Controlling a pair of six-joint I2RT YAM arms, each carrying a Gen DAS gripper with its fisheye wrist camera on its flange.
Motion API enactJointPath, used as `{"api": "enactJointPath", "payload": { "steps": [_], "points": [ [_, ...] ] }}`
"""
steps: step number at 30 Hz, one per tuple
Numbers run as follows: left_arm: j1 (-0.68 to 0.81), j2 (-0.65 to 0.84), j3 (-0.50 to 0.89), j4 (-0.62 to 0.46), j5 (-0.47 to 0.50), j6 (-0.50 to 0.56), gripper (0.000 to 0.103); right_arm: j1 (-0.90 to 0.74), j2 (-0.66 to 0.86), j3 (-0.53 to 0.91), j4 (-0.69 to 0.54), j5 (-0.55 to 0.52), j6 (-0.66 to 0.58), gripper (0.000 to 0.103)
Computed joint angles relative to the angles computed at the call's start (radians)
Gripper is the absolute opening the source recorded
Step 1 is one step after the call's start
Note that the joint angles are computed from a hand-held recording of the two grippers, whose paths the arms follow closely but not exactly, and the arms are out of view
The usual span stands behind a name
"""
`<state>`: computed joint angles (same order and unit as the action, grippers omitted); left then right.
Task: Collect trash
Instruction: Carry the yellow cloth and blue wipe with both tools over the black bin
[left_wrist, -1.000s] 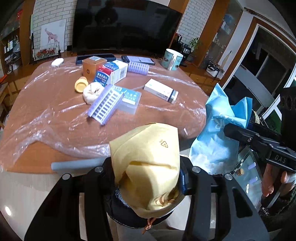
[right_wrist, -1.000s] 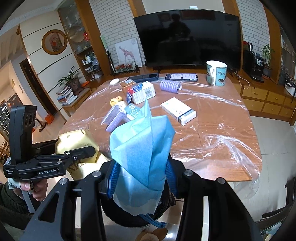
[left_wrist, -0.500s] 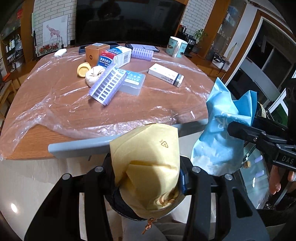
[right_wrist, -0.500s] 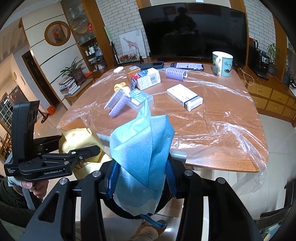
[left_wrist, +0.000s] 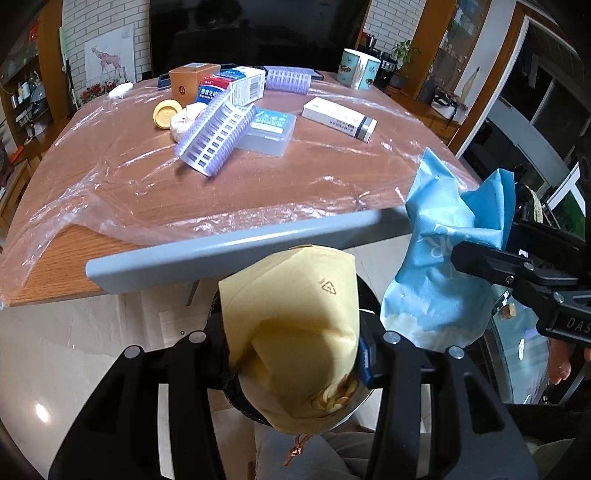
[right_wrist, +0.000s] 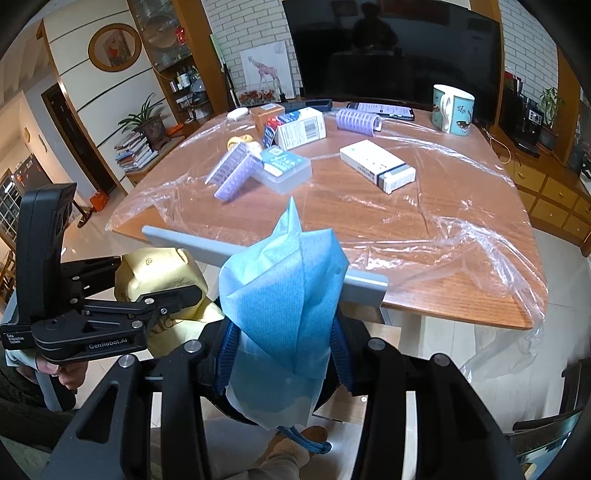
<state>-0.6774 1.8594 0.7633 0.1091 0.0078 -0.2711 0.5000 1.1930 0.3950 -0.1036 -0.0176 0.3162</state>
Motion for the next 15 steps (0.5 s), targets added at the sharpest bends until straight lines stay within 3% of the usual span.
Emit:
{"api": "enactJointPath", "payload": {
  "steps": [15],
  "points": [
    [-0.031,0.105,0.057,-0.009,-0.036,0.024,0.049,0.037,0.126,-0.031,0.095,0.019,0.039,0.044]
  ]
}}
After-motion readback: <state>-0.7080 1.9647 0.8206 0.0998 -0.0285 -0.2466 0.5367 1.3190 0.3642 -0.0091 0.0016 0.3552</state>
